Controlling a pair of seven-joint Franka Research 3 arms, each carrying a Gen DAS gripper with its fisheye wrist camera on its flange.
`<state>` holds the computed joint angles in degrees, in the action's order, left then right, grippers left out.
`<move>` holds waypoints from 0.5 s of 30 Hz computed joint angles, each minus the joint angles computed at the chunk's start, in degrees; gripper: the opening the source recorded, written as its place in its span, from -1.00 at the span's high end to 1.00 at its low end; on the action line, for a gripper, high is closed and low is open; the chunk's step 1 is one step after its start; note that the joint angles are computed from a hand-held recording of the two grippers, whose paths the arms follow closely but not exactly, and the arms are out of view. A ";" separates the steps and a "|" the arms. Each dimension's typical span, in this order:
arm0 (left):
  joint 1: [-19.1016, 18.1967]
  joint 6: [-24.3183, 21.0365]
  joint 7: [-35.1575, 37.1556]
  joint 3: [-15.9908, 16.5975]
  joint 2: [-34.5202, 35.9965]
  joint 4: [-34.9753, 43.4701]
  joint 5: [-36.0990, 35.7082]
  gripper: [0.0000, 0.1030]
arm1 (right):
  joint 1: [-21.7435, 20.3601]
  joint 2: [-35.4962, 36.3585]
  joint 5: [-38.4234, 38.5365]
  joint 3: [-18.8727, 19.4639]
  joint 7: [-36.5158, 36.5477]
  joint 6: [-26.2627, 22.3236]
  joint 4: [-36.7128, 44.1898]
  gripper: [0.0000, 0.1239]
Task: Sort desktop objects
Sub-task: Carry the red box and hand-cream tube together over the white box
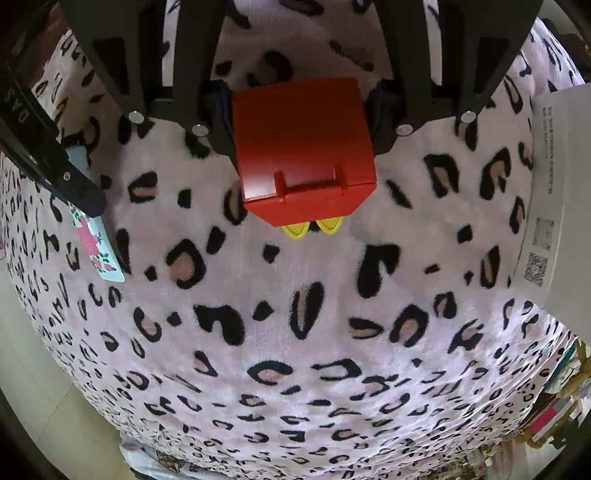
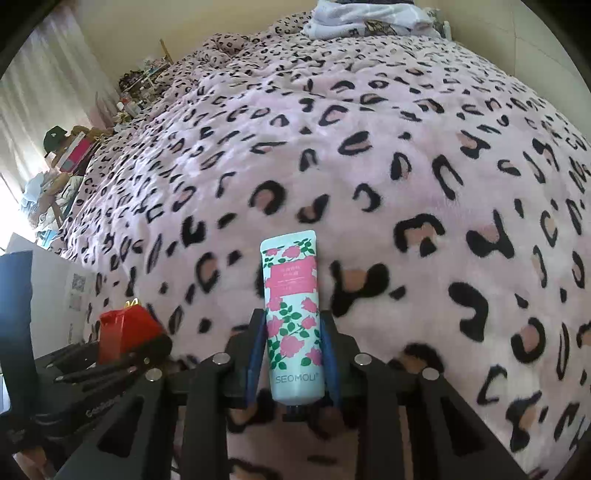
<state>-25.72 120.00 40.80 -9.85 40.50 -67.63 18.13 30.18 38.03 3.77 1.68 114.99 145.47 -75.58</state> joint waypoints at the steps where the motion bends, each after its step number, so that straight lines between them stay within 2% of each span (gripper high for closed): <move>1: -0.21 -0.06 -0.32 0.24 -0.56 -0.47 0.42 -0.05 | 0.46 -0.50 -0.49 -0.36 0.42 0.34 -0.37 0.54; 8: -1.03 0.83 -2.67 0.77 -6.26 -5.58 3.97 -0.05 | 2.01 -3.81 -4.00 -1.74 1.63 1.22 -1.90 0.54; 15: -2.22 -0.25 -4.67 0.40 -10.44 -6.68 7.80 -0.05 | 3.14 -9.37 -7.70 -2.47 4.05 3.92 -6.49 0.54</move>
